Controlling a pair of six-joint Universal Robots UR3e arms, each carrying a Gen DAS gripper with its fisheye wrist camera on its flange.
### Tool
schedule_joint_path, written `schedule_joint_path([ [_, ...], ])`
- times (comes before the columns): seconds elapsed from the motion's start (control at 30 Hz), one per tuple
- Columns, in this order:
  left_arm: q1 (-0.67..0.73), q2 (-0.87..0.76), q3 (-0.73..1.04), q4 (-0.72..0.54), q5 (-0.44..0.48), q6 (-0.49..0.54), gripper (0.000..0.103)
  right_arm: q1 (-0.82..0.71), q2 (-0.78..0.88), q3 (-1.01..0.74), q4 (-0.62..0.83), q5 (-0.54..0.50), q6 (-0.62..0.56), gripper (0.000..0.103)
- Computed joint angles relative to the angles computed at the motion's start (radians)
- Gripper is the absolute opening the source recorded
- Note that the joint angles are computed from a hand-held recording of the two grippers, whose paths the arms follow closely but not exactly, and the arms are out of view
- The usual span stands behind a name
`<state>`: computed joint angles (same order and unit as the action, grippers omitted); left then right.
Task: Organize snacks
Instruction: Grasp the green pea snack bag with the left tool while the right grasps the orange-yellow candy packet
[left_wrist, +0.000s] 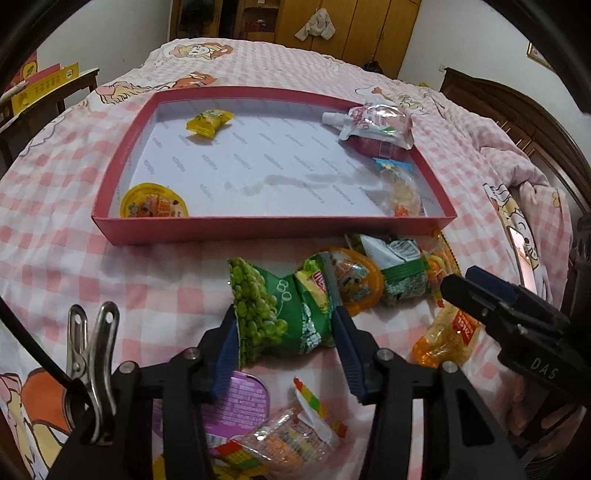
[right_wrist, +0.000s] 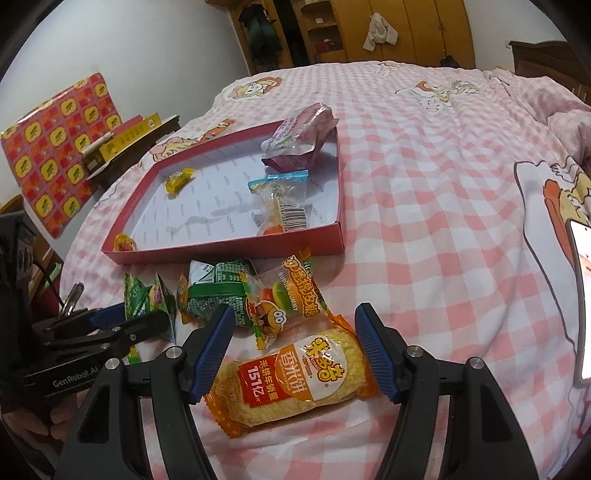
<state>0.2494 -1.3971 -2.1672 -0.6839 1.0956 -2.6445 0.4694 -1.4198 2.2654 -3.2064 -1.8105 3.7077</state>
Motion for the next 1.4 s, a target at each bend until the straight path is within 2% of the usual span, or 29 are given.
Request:
schedule_joint_path([
  [0.3, 0.033, 0.014, -0.02, 0.056, 0.016, -0.003, 0.049, 0.014, 0.041, -0.121, 0.161, -0.023, -0.053, 0.069],
  [0.63, 0.056, -0.009, -0.023, 0.066, -0.011, 0.004, 0.05, -0.061, 0.053, -0.057, 0.038, 0.093, -0.044, 0.068],
  [0.8, 0.061, -0.015, -0.03, 0.074, -0.022, 0.009, 0.05, -0.063, 0.061, -0.023, -0.026, 0.086, -0.021, 0.062],
  [0.87, 0.062, -0.018, -0.029, 0.076, -0.024, 0.009, 0.05, -0.056, 0.061, -0.026, -0.019, 0.062, -0.003, 0.051],
  [0.97, 0.063, -0.017, -0.031, 0.077, -0.025, 0.01, 0.05, -0.066, 0.055, -0.007, -0.039, 0.064, 0.017, 0.043],
  [1.13, 0.073, 0.004, -0.04, 0.068, -0.037, 0.019, 0.049, -0.054, 0.053, -0.007, -0.044, 0.045, 0.019, 0.039],
  [1.4, 0.133, 0.092, -0.039, -0.058, -0.116, 0.082, 0.048, -0.025, 0.025, 0.014, -0.083, 0.014, 0.044, 0.038],
])
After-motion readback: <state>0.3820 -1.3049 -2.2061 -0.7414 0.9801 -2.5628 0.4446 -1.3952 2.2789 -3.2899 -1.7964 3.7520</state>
